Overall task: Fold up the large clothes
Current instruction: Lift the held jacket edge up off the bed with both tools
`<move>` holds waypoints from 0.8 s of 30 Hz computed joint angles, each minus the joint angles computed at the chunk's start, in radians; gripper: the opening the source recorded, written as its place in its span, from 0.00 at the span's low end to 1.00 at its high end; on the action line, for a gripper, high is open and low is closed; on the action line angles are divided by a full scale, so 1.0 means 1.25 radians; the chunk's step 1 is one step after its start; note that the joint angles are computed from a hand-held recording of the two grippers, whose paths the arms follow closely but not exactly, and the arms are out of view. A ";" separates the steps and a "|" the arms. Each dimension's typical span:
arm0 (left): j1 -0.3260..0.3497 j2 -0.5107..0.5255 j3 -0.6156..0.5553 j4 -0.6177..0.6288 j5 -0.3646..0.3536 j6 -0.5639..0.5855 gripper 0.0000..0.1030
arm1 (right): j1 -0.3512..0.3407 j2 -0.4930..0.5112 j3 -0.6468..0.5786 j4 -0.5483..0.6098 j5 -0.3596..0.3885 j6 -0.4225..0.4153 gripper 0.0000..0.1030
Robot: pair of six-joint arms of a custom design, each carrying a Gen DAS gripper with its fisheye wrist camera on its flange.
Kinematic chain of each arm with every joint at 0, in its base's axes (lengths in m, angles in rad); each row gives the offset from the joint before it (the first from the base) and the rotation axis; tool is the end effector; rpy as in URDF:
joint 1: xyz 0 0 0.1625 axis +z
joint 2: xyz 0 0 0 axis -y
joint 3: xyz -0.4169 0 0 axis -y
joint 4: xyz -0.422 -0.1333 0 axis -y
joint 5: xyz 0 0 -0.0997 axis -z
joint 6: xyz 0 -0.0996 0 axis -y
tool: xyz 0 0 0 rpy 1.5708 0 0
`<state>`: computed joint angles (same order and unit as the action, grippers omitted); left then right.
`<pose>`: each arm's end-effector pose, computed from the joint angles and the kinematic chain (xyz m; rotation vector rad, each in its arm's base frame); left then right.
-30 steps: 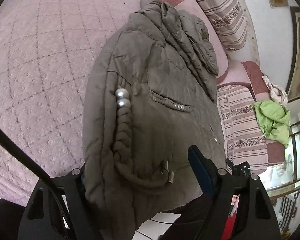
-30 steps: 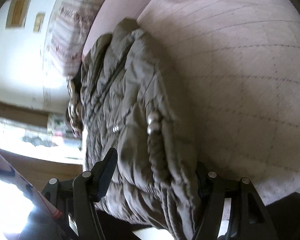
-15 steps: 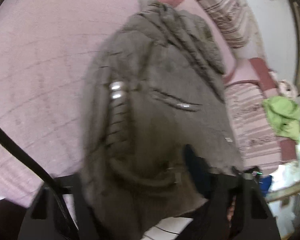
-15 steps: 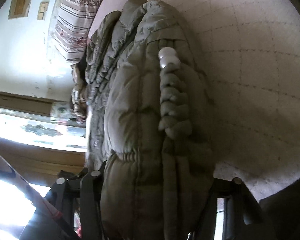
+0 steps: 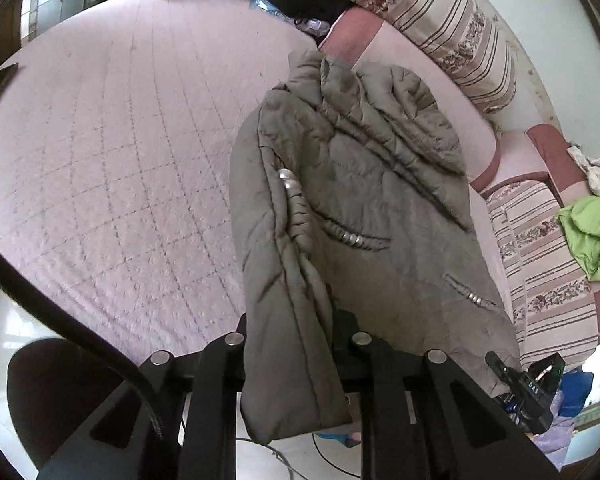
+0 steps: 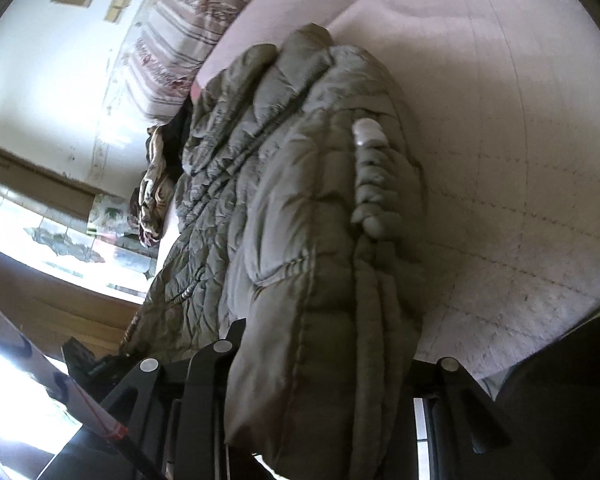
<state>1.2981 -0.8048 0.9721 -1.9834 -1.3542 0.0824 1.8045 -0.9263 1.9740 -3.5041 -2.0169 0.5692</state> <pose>-0.0733 -0.8366 0.3225 0.4780 2.8857 -0.3891 0.2254 -0.5569 0.1505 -0.7460 -2.6450 1.4349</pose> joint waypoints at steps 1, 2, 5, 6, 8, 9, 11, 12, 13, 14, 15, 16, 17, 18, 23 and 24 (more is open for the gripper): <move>-0.001 -0.001 0.000 0.000 -0.001 -0.006 0.17 | 0.005 -0.003 0.000 0.001 -0.003 -0.002 0.30; 0.000 -0.008 0.007 -0.002 -0.005 -0.009 0.17 | 0.010 -0.006 0.001 0.001 -0.006 -0.003 0.30; 0.000 -0.019 0.012 -0.002 -0.016 -0.022 0.17 | 0.022 -0.012 -0.002 0.011 -0.015 -0.008 0.30; 0.001 -0.026 0.019 -0.004 -0.017 -0.024 0.17 | 0.027 -0.015 0.000 0.013 -0.019 -0.011 0.29; 0.003 -0.030 0.020 -0.001 -0.019 -0.029 0.17 | 0.035 -0.019 0.005 0.014 -0.024 -0.011 0.29; 0.002 -0.030 0.020 -0.002 -0.017 -0.032 0.17 | 0.037 -0.023 0.011 0.012 -0.024 -0.011 0.29; -0.003 -0.023 0.013 -0.003 -0.009 -0.040 0.17 | 0.041 -0.024 0.006 0.018 -0.025 -0.010 0.29; -0.005 -0.022 0.011 -0.003 -0.006 -0.042 0.17 | 0.042 -0.023 0.002 0.022 -0.026 -0.011 0.29; -0.007 -0.021 0.009 -0.005 -0.001 -0.043 0.17 | 0.043 -0.021 -0.003 0.025 -0.028 -0.012 0.29; -0.009 -0.021 0.011 -0.009 0.004 -0.042 0.17 | 0.043 -0.023 0.000 0.023 -0.029 -0.014 0.29; -0.011 -0.024 0.015 -0.015 0.010 -0.038 0.17 | 0.043 -0.023 -0.003 0.025 -0.031 -0.015 0.29; -0.014 -0.025 0.016 -0.020 0.016 -0.036 0.17 | 0.044 -0.024 -0.002 0.025 -0.032 -0.015 0.29; -0.016 -0.025 0.015 -0.024 0.019 -0.035 0.17 | 0.044 -0.025 -0.003 0.027 -0.032 -0.015 0.29; -0.016 -0.027 0.016 -0.025 0.019 -0.033 0.17 | 0.043 -0.027 -0.003 0.029 -0.031 -0.017 0.29; -0.018 -0.029 0.002 -0.022 0.011 -0.028 0.17 | 0.052 -0.035 -0.017 0.051 -0.042 -0.023 0.29; -0.020 -0.027 -0.003 -0.023 0.009 -0.029 0.17 | 0.056 -0.036 -0.024 0.061 -0.049 -0.026 0.28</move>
